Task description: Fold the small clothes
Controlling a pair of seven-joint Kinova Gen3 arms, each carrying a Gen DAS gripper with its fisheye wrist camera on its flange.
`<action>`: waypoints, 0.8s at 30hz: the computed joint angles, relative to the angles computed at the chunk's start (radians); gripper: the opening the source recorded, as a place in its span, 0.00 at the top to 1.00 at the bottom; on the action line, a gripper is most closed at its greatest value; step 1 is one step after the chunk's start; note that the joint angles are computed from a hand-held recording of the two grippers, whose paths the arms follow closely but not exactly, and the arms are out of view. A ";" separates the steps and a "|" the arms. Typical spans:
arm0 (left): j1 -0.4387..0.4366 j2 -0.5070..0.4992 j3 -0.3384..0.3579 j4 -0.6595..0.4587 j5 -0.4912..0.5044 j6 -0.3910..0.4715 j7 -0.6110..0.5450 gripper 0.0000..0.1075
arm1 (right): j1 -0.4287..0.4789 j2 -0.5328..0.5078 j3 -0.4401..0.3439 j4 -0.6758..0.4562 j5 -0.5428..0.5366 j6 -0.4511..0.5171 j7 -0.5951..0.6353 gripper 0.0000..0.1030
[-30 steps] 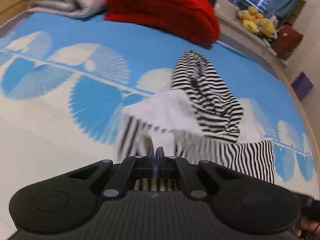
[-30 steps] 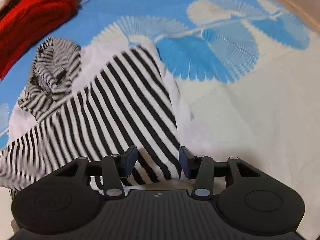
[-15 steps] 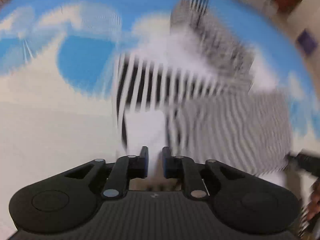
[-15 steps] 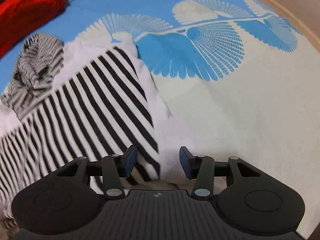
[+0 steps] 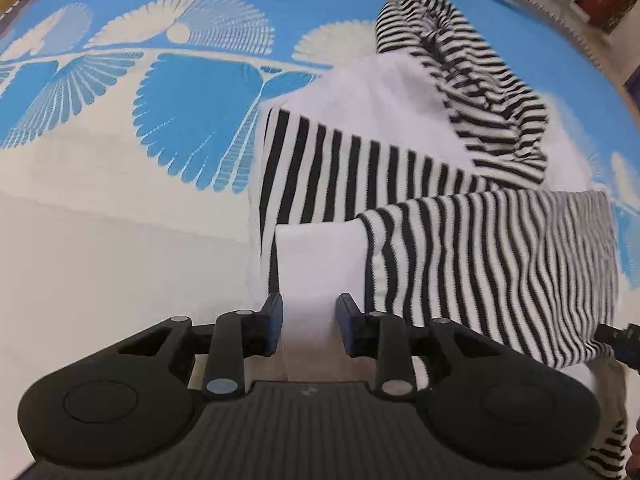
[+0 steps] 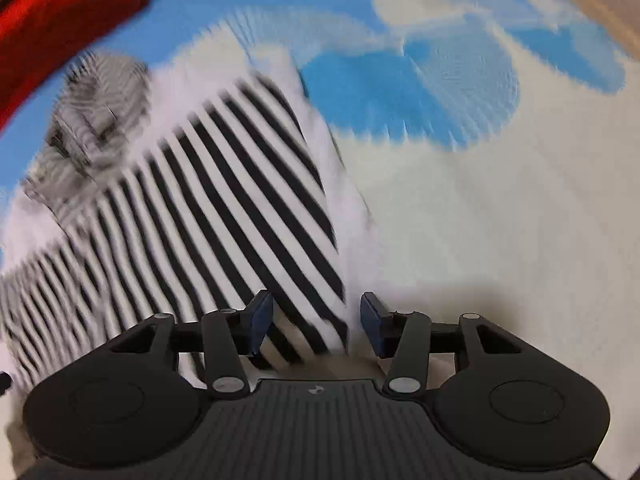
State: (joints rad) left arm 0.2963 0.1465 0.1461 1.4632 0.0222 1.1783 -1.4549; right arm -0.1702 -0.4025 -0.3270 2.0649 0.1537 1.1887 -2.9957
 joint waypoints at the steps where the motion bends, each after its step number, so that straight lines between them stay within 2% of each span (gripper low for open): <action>1: 0.019 -0.003 -0.002 -0.006 -0.022 -0.005 0.023 0.69 | 0.004 0.001 -0.007 0.002 0.006 0.003 -0.006 0.51; 2: 0.019 -0.023 0.005 0.000 -0.028 -0.016 0.030 0.68 | 0.007 0.004 -0.018 -0.014 0.016 0.019 -0.014 0.50; 4: 0.029 -0.054 0.014 0.001 -0.032 -0.056 0.034 0.57 | 0.011 -0.010 -0.044 -0.038 0.046 0.026 -0.041 0.51; 5: 0.039 -0.073 0.021 0.007 -0.046 -0.087 0.037 0.45 | 0.014 -0.016 -0.064 -0.056 0.069 0.033 -0.051 0.51; 6: 0.054 -0.087 0.031 0.014 -0.075 -0.113 0.050 0.38 | 0.019 -0.014 -0.089 -0.075 0.096 0.048 -0.061 0.51; 9: 0.096 -0.109 0.061 0.024 -0.171 -0.146 0.083 0.35 | 0.019 0.006 -0.169 -0.126 0.194 0.105 -0.077 0.51; 12: 0.105 -0.110 0.067 0.019 -0.166 -0.145 0.083 0.35 | -0.004 0.039 -0.218 -0.164 0.271 0.157 -0.088 0.51; 14: 0.111 -0.117 0.070 0.023 -0.174 -0.156 0.094 0.35 | -0.031 0.049 -0.222 -0.175 0.302 0.171 -0.089 0.51; 18: 0.120 -0.141 0.079 0.059 -0.229 -0.226 0.149 0.26 | -0.084 0.063 -0.253 -0.180 0.376 0.187 -0.114 0.51; 24: 0.129 -0.157 0.098 0.085 -0.290 -0.280 0.213 0.26 | -0.140 0.063 -0.289 -0.168 0.471 0.210 -0.155 0.53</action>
State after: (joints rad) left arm 0.4251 -0.0105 0.2439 1.5485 -0.2680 0.8982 -1.2418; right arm -0.3102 -0.3395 -0.6157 1.8968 0.6251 1.3983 -3.1508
